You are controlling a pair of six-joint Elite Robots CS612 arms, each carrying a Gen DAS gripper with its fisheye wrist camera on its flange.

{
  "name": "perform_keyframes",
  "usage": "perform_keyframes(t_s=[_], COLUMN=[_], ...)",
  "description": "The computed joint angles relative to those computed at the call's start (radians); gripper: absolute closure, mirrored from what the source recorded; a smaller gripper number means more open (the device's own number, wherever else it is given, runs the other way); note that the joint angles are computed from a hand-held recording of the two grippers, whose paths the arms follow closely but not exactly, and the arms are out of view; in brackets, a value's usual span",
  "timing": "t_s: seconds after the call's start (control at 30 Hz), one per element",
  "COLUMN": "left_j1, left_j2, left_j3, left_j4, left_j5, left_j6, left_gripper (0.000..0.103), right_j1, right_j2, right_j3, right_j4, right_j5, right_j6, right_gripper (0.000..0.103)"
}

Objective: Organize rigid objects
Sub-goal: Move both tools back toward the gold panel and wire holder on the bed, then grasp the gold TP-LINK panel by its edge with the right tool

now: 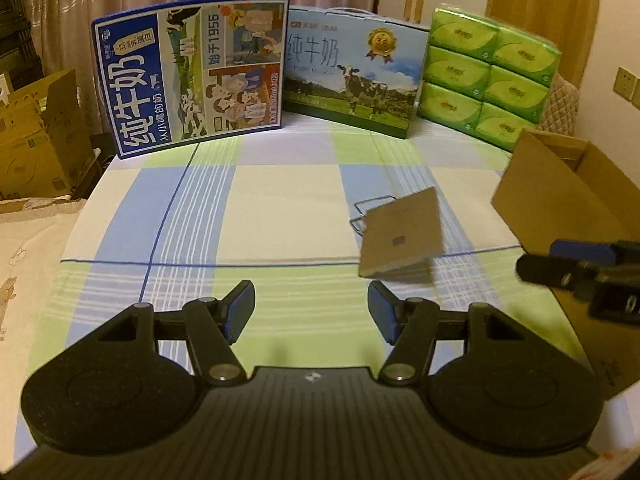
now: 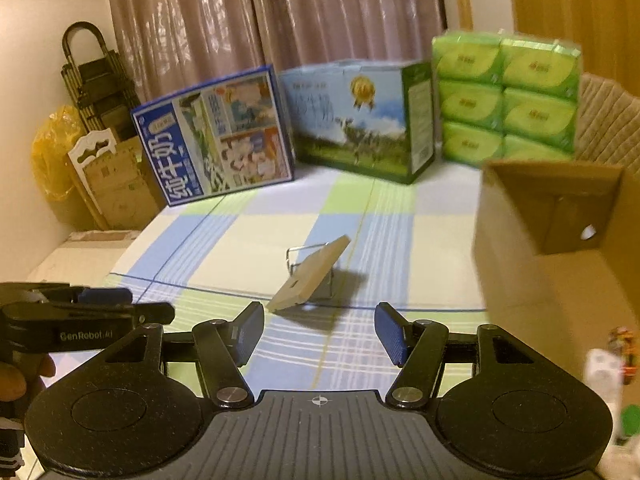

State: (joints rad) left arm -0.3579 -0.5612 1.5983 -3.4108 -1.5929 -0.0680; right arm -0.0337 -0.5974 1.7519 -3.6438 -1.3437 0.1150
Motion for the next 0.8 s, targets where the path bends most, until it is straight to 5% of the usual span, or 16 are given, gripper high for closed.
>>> perform_keyframes(t_s=[0.37, 0.8], left_j1=[0.017, 0.018], left_j2=[0.06, 0.075], left_j3=[-0.12, -0.148], left_j4=[0.08, 0.109], left_j5=[-0.001, -0.016], left_j6=[-0.029, -0.023], left_gripper=[0.045, 0.045], right_j1=[-0.01, -0.034], right_j2=[0.101, 0.14], right_j3=[-0.173, -0.245], right_j4=[0.113, 0.194], right_j5=[0.117, 0.187], right_j6=[0.083, 0.202], right_gripper=[0.046, 0.091])
